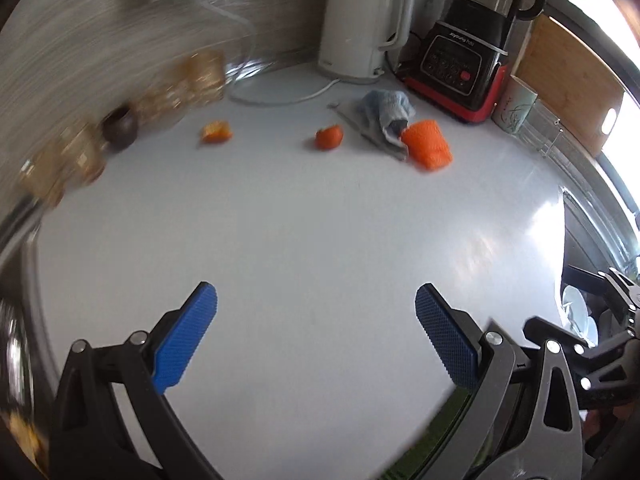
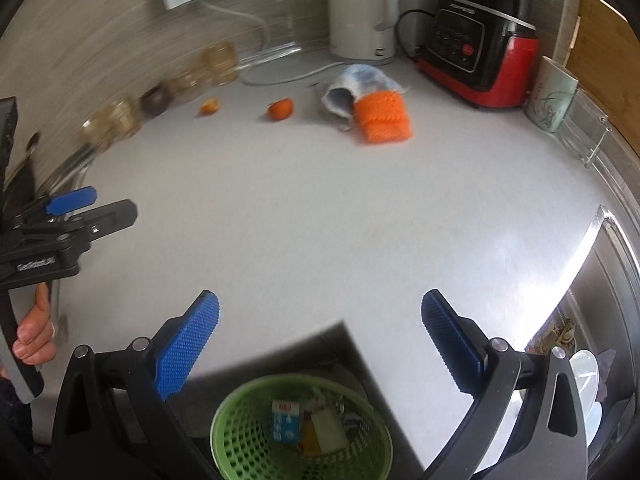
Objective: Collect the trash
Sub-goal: 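Grasp the tangerine with the left gripper while the right gripper grasps the orange foam net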
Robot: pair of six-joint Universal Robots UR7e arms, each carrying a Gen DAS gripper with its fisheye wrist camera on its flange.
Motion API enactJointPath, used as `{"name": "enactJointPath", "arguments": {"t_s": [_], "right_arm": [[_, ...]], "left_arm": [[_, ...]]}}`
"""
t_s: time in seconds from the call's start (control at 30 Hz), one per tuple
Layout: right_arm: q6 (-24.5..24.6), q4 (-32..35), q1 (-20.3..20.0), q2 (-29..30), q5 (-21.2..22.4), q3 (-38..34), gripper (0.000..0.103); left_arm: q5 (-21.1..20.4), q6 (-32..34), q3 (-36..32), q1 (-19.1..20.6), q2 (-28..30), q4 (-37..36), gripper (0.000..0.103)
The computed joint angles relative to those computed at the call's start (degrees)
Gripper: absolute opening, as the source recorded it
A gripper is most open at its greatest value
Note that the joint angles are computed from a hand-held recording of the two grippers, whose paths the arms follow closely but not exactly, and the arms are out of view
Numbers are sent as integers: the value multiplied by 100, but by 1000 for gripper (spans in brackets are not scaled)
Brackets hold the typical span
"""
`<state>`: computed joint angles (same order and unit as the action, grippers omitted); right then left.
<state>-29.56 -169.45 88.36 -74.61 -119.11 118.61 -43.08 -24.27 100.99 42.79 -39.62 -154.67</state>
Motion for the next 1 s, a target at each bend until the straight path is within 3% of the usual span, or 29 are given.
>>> {"name": "enactJointPath", "arguments": {"t_s": [0.17, 0.43, 0.67, 0.83, 1.0], "right_arm": [[272, -176, -3, 415, -248, -424, 101], [422, -148, -181, 740, -341, -902, 101], [330, 207, -384, 999, -164, -1418, 101], [158, 531, -508, 1278, 11, -1978, 101], [-54, 863, -582, 1735, 250, -2772, 101]], "left_arm": [[-181, 1209, -989, 473, 632, -439, 95], [-289, 1964, -2670, 969, 1672, -379, 94], [-257, 1960, -3915, 1241, 2397, 187, 82], [-151, 1942, -4376, 1289, 2677, 368, 80], [-86, 1788, -4741, 1327, 2883, 673, 69]]}}
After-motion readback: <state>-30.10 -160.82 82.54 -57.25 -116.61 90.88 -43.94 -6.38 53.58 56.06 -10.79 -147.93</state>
